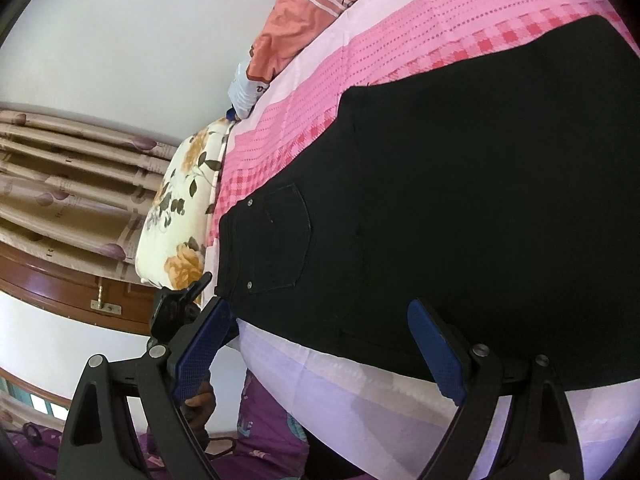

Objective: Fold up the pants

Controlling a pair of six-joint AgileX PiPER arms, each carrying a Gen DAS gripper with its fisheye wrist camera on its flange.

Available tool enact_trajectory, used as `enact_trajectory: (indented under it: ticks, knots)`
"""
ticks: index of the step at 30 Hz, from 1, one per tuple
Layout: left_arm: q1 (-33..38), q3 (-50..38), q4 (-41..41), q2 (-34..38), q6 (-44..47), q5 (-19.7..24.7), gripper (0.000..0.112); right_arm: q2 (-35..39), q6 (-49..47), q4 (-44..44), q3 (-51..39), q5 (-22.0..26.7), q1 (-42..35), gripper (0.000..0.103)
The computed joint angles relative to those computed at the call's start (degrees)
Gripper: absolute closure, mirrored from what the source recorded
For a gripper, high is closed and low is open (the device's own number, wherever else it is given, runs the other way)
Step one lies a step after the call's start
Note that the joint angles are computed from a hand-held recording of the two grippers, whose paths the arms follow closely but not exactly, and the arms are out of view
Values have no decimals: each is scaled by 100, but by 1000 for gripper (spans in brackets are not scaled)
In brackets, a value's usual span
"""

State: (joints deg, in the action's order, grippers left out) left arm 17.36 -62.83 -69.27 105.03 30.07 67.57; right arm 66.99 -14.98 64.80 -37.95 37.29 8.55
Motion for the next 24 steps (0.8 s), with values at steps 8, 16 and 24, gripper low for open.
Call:
enact_trajectory:
  ticks: [8,16,24]
  knots:
    - [-211,187,-101,-175,527,-505,34,103,-125,183,19,4,28,12]
    - [-521,-188,565,-163,348,-846,75,77,-213,314,80,1,19,12]
    - [-784,-343,1127,-561,68,-1151,83,26,-455,567,212,25,-39,12]
